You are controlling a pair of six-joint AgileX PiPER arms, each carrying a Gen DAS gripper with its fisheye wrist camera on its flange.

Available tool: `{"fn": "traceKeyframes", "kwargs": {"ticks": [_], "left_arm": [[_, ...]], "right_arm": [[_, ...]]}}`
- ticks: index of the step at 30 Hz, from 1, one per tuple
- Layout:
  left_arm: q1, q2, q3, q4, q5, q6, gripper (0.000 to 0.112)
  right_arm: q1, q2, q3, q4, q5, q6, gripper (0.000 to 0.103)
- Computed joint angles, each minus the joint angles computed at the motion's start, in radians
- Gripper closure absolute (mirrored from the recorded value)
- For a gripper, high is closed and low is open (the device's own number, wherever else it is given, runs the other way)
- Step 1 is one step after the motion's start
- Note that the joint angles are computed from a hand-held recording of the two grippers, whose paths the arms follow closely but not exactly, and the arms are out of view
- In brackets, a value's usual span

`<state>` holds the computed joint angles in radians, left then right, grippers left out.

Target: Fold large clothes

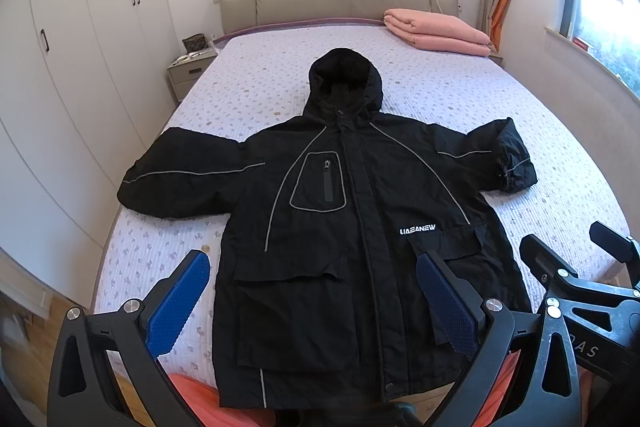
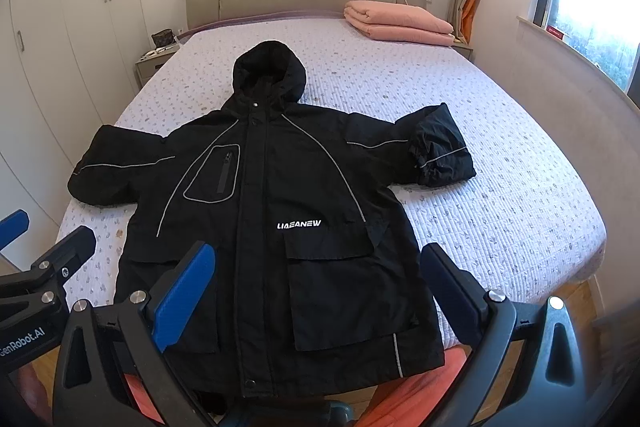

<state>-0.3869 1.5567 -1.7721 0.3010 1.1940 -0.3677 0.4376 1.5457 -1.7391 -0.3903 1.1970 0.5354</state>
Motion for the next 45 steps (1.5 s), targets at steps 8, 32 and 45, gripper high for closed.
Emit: {"fn": "traceKeyframes", "kwargs": {"ticks": [8,32,45], "left_arm": [[0.010,-0.007,0.017,-0.007,-0.007,0.002,0.009],[0.012,0.007,0.025,-0.014,-0.012,0.002,0.009],[0.021,0.055,0.036,0.002,-0.059,-0.021,0.009]], "right_arm": [[-0.005,-0.010,0.017,0.025,-0.015,-0.004,0.000],[-0.006,-0.001,0.009,0.018,-0.006,-0.006,0.000],[-0.046,-0.007,0.088,-0.038,-0.106,-0.020,0.000]]}}
